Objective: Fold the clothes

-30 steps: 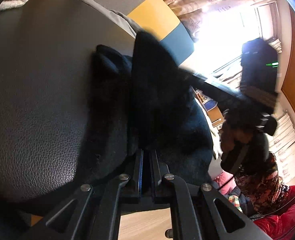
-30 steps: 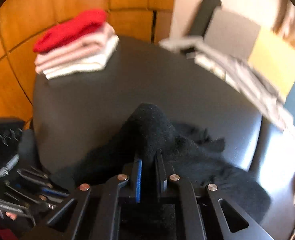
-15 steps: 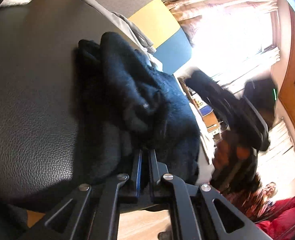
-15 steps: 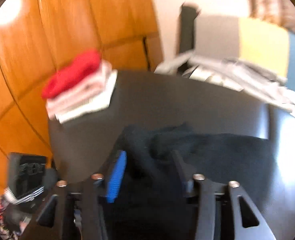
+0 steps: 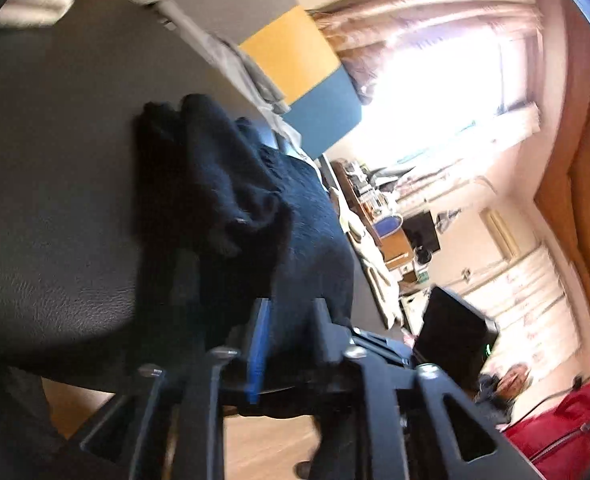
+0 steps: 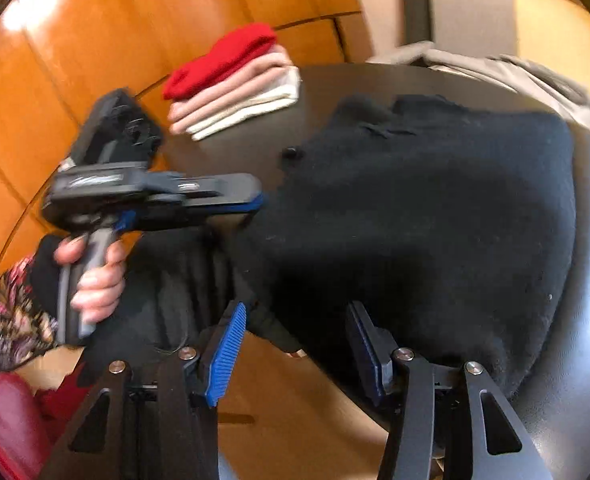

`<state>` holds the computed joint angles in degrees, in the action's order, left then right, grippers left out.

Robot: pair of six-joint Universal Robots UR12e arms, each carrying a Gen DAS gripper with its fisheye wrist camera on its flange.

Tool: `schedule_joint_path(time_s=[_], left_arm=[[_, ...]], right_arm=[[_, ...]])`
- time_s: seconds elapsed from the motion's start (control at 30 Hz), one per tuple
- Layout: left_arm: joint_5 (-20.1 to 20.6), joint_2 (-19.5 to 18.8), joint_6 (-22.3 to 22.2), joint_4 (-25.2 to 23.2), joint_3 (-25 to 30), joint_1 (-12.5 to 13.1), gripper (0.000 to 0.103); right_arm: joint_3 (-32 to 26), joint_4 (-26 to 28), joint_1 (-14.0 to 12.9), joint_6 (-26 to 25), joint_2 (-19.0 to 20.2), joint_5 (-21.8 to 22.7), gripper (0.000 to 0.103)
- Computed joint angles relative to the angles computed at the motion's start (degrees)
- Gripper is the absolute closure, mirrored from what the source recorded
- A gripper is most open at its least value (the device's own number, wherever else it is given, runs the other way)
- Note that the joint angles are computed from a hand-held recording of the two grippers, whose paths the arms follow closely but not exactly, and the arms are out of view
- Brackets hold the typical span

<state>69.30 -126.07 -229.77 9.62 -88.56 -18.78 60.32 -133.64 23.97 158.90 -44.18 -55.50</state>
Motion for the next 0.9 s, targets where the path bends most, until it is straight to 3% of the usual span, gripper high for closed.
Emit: schedule_joint_path(time_s=[0.1,0.17,0.27,0.37,0.47,0.5,0.6,0.7,0.73,0.77,0.9], left_arm=[[2.06,0.32,7.21,-3.58,0.99,-0.89,0.06],[2.31,-0.01,11.09,-8.78,2.83,-1.16,0.06],[5.9,-0.36,14.17,-15.06,4.95,-2.05,0.06],[3.91,-0.91,9.28,-12.5,4.24,-1.31,0.063],[-0.91,-1.64,2.28,-10.0,3.62,0.07,0.088],[-1.81,-1.95,1.1,-9.33,3.72,0.3,0.095],[-2.74,-3.07,1.12,-9.4,5.19,0.22,0.097],[-4.98,-5.52,0.7,-10.3,8.65,0.05,0.1],[-5.58,-6.08,0.41,-9.82,9.41,0.0,0.1],[-6.12,-6.33,0.08,-8.98,9.81,0.0,0.1],[-6.48,-4.43,3.14,-6.08,9.02,-0.16,0.101]], right_arm=[[0.28,-0.13,-0.69,3.5,-0.05,1.24,0.05],[1.61,-0.29,-1.25,3.83,-0.87,2.71,0.05],[3.56,0.42,-1.94,4.2,-2.1,2.87,0.05],[4.28,-2.46,-2.96,11.02,-1.81,3.5,0.05],[5.12,-7.47,-3.94,19.07,-1.45,4.83,0.054],[6.05,-11.72,-3.97,22.06,-1.65,2.96,0.055],[6.46,-20.58,-4.75,32.65,-0.9,0.71,0.056],[4.1,-20.86,-5.87,40.5,1.55,5.49,0.056],[3.65,-23.27,-6.37,44.3,2.54,8.51,0.063],[3.4,-24.68,-6.57,45.7,3.04,10.28,0.099],[4.14,-29.87,-7.25,45.42,2.47,14.98,0.097]])
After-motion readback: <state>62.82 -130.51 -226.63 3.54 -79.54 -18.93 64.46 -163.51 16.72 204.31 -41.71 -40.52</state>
